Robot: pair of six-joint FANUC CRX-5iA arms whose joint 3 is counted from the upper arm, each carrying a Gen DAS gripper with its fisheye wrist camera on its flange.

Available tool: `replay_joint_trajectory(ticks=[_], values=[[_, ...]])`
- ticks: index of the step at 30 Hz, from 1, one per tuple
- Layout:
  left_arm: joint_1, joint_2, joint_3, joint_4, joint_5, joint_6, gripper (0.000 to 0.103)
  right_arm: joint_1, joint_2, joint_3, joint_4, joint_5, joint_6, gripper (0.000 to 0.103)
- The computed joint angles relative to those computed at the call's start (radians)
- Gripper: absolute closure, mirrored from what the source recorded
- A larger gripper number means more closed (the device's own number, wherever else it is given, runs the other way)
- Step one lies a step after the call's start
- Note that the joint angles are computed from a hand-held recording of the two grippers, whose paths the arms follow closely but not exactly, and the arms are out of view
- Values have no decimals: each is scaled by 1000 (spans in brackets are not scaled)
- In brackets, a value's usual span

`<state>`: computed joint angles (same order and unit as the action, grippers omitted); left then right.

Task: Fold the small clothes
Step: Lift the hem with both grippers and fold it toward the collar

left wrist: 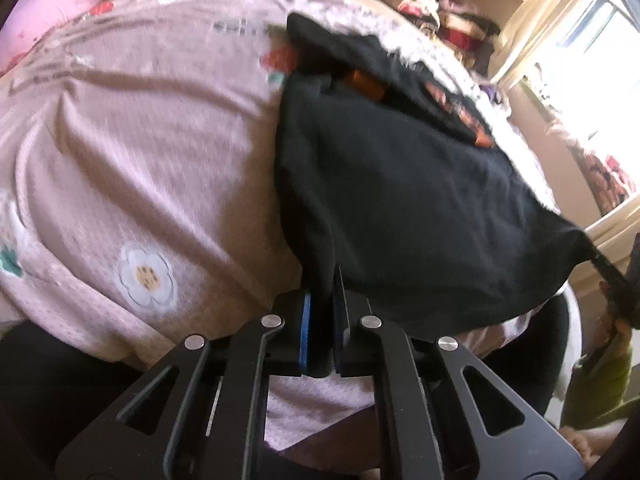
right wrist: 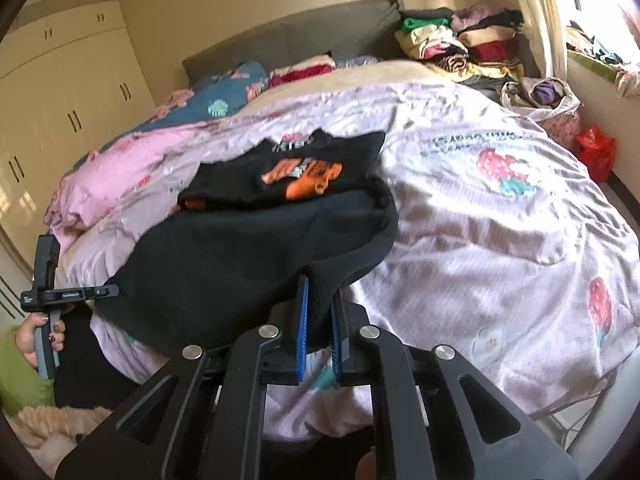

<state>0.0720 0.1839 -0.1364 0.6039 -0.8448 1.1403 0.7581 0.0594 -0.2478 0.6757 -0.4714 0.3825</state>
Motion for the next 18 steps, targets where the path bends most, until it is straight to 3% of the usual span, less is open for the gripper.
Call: replay_joint_trajectory(ticks=[8, 18], values=[[0, -33, -1, 97, 96, -79, 101, -38, -13, -29, 176, 41, -176, 95], [-6, -6, 58, 222, 159, -113, 101, -98, -8, -43, 393, 88, -386, 95]])
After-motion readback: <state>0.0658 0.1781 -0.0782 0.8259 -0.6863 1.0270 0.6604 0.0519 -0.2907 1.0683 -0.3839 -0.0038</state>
